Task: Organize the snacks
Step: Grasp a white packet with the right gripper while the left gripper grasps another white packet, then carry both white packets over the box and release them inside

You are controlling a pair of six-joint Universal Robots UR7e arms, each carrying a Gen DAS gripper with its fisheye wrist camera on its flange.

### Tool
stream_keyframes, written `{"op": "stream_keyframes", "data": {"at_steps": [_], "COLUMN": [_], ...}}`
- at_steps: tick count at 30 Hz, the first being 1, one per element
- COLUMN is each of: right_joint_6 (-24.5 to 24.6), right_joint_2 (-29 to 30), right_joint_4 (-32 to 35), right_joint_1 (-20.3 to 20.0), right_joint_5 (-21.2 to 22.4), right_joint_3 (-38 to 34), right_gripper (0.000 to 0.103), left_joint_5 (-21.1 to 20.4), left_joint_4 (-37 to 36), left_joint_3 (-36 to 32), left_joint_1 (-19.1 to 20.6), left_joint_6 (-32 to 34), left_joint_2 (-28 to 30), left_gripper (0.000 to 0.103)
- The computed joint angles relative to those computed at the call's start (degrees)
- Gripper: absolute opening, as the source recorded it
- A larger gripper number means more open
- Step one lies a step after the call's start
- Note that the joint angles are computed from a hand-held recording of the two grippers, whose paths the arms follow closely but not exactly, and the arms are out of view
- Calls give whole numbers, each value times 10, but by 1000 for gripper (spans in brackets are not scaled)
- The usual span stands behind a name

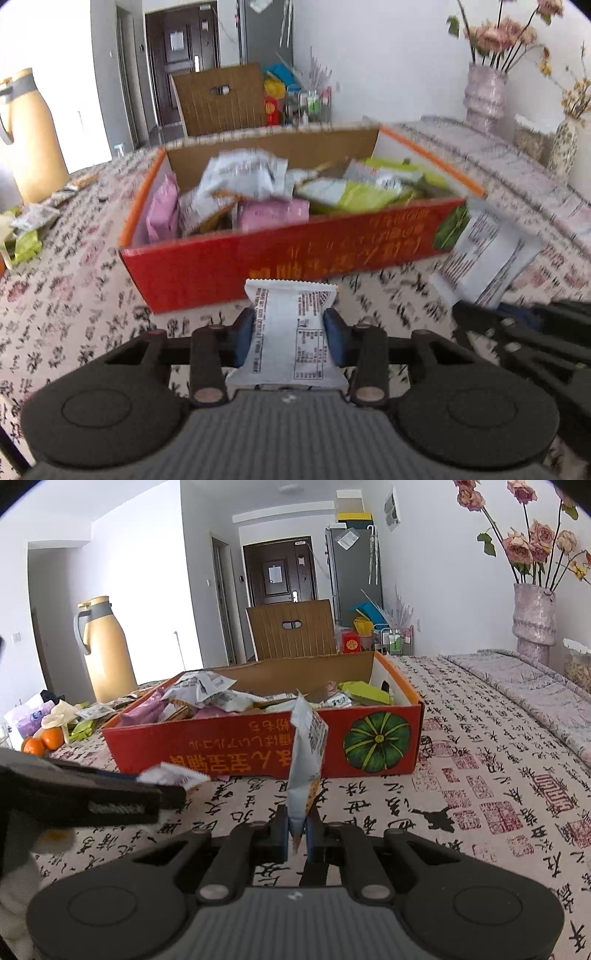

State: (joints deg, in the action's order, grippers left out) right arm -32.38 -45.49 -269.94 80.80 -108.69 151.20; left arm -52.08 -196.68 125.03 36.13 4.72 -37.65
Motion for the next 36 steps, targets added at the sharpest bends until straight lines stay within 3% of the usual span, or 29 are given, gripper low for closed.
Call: {"op": "stream_keyframes", "data": {"at_steps": [11, 20, 29, 36], "right_joint_6": [-30, -57, -77, -84], "right_joint_2": [-55, -118, -108, -85], "right_joint_4": [33, 124, 175, 169], "right_joint_1": [19, 30, 15, -4], "right_joint_5": [21, 28, 21, 29], "right_joint_3": [-28, -93, -169, -190], "right_gripper": [9, 9, 9, 9], "left_joint_5": [13, 30, 44, 29], "left_joint_4": [-69, -78, -68, -56], "left_joint_3": [-43, -122, -202, -215], "left_joint_1": [-21, -9, 22, 47], "left_joint_6": [34, 60, 65, 63], "left_joint_2": [4, 36, 82, 95], "left_gripper": [41, 41, 41, 41]}}
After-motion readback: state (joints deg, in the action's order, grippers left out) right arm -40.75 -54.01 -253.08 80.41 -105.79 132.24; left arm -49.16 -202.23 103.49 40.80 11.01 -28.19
